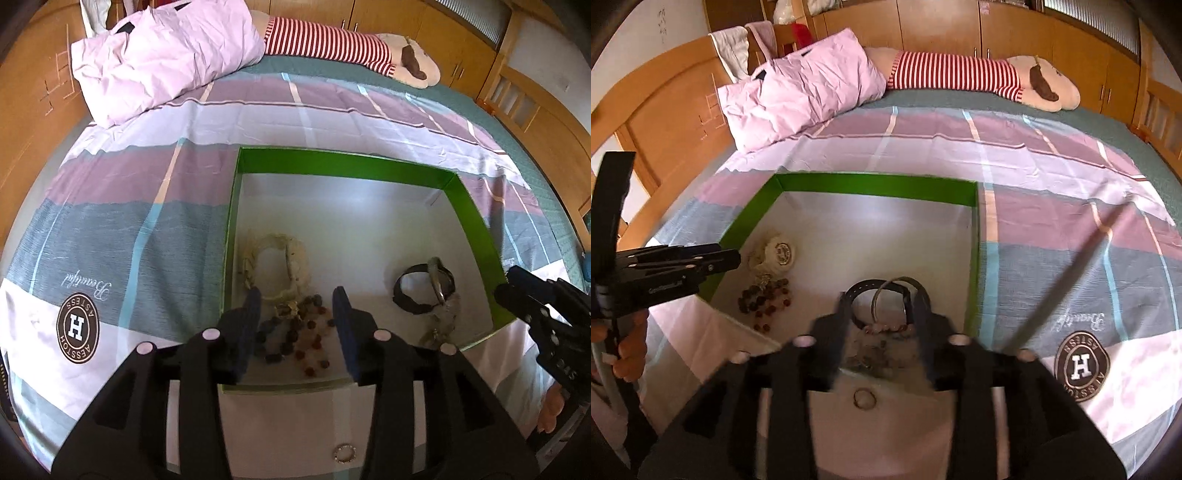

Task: Organize jewelry
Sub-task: 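Carry the gold charm and pink bracelet into the green box and open both tools, then grasp the black ring with the right tool while the left tool grasps the small silver ring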

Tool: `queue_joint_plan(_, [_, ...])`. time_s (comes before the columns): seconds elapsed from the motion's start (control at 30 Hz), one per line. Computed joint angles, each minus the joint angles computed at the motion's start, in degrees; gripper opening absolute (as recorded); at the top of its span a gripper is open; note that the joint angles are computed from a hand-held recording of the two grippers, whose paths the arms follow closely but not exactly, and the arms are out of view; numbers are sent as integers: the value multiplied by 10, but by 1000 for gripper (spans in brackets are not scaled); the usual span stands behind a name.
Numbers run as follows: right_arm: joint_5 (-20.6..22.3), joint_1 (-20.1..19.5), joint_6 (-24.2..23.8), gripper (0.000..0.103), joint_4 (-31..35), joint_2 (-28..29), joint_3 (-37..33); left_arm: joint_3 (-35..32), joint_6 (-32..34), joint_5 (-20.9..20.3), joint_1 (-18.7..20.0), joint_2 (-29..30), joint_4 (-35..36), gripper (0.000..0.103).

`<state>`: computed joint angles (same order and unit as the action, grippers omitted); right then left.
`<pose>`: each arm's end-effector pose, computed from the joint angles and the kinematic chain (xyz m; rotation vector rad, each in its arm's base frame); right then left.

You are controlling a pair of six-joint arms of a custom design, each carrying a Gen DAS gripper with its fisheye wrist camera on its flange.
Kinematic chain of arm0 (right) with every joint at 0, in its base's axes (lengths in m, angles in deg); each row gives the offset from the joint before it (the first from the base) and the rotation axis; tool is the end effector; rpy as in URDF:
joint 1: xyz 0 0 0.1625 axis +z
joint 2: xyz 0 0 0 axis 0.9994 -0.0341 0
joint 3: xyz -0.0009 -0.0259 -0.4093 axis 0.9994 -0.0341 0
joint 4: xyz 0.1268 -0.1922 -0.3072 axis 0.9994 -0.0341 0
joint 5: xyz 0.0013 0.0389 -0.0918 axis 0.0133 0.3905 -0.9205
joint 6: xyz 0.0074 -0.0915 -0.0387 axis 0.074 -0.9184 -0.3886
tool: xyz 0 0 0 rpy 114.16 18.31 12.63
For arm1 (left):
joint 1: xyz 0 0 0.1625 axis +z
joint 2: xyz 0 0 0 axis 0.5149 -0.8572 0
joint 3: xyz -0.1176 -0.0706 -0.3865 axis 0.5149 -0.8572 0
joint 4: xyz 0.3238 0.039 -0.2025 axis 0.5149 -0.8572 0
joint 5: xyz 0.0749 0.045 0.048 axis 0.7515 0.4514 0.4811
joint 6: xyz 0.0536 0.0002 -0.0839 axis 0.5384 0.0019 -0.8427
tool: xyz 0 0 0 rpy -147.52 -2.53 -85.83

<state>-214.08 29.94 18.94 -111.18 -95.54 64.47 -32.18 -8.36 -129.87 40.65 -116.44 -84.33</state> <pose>0.4591 -0.7168 0.0439 0.4400 -2.4154 0.8122 -0.0628 -0.7897 0.4410 0.5318 2.4568 -0.5690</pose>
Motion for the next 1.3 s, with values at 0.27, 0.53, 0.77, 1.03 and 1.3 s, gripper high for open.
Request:
queue_joint_plan(0.27, [40, 5, 20, 44, -60, -77, 154, 127, 28, 34, -20, -70, -81, 52])
queue_joint_plan(0.53, [41, 6, 24, 61, -52, -75, 188, 304, 60, 70, -32, -162, -185, 67])
queue_joint_plan(0.77, [20, -3, 31, 61, -20, -48, 163, 335, 57, 68, -32, -178, -184, 69])
queue_joint_plan(1.03, [13, -20, 40, 61, 12, -13, 118, 325, 34, 62, -27, -174, -148, 71])
queue_joint_plan(1.3, [2, -18, 5, 20, 13, 3, 100, 331, 20, 52, -23, -178, -120, 71])
